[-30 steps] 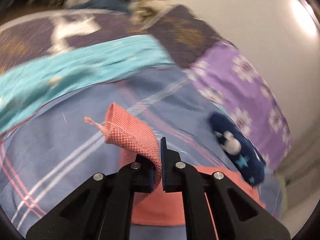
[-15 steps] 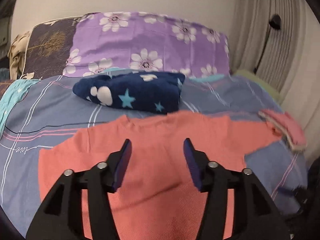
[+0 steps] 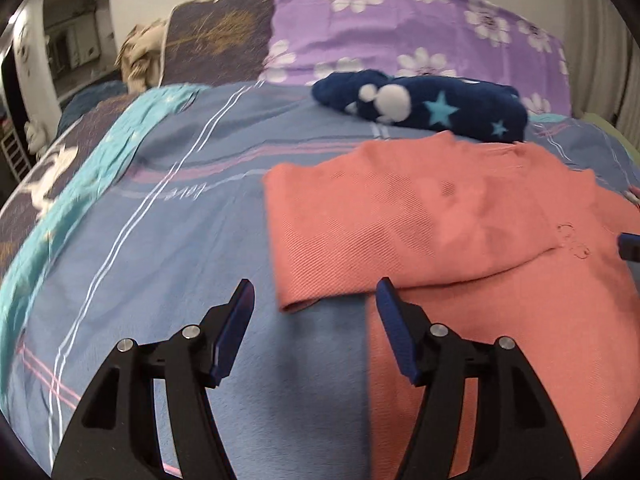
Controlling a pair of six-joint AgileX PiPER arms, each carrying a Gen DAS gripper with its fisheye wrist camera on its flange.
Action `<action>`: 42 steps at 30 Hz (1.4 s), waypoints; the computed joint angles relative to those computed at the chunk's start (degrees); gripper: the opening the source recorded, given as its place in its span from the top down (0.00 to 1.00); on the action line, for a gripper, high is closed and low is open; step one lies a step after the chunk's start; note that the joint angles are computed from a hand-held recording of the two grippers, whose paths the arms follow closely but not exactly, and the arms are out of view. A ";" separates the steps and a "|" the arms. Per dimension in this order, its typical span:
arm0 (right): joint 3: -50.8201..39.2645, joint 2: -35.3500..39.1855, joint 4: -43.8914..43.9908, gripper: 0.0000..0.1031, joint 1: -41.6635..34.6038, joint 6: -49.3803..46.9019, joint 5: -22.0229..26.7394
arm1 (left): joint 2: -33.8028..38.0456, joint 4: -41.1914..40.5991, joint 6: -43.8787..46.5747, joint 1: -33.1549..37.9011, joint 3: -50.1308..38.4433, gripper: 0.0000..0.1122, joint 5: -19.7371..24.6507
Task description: Fold small clothes
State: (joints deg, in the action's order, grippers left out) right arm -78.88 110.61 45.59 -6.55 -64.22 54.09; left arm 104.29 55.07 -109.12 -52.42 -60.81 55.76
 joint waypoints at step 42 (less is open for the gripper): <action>-31.56 19.39 -2.99 0.92 -4.15 21.09 3.33 | 6.70 -1.45 7.26 4.42 -7.43 0.81 -3.50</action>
